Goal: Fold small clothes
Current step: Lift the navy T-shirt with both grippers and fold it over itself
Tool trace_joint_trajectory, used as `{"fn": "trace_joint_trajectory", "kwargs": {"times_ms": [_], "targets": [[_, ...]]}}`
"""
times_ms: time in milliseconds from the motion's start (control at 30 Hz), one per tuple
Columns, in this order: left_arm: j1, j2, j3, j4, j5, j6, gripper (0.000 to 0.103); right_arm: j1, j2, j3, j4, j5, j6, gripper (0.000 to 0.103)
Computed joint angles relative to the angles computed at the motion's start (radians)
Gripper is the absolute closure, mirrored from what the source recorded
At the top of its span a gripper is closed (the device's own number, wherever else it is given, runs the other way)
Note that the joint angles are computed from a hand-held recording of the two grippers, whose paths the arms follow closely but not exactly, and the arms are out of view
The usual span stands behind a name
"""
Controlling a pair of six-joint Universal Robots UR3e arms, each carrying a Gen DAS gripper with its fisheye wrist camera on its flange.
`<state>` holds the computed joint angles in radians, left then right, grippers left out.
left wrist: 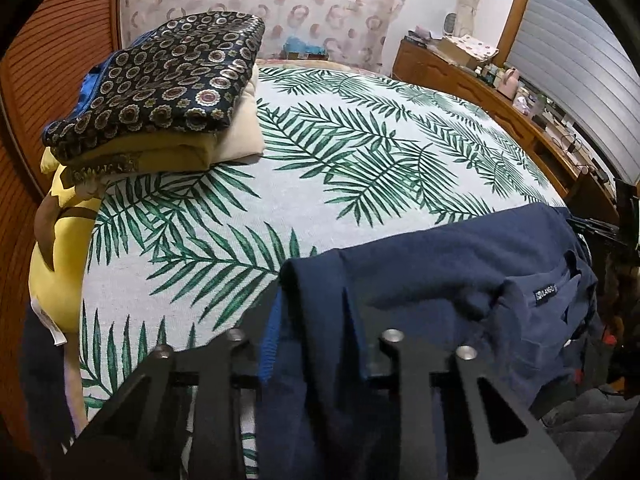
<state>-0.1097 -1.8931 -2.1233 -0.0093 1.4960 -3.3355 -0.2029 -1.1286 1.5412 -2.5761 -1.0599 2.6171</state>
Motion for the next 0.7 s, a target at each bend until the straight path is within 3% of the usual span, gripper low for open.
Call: {"fn": "trace_joint_trajectory", "kwargs": {"times_ms": [67,233,467,600,700], "targets": [[-0.012,0.005,0.004,-0.005,0.003,0.002,0.09,-0.01,-0.009,0.006,0.026,0.032,-0.015,0.095],[-0.062,0.086,-0.043,0.047,0.037,-0.04,0.092,-0.059,-0.103,0.147,-0.052,0.132,-0.017,0.097],[-0.187,0.327,-0.123,0.078,0.124,-0.082,0.092,-0.218,-0.392,0.423,-0.102,0.346,-0.085,0.098],[-0.276,0.458,-0.111,0.04,0.213,-0.096,0.092,-0.351,-0.611,0.524,0.036,0.473,-0.185,0.098],[-0.322,0.511,-0.06,-0.007,0.255,-0.069,0.092,-0.48,-0.799,0.555,0.272,0.604,-0.332,0.098]]}}
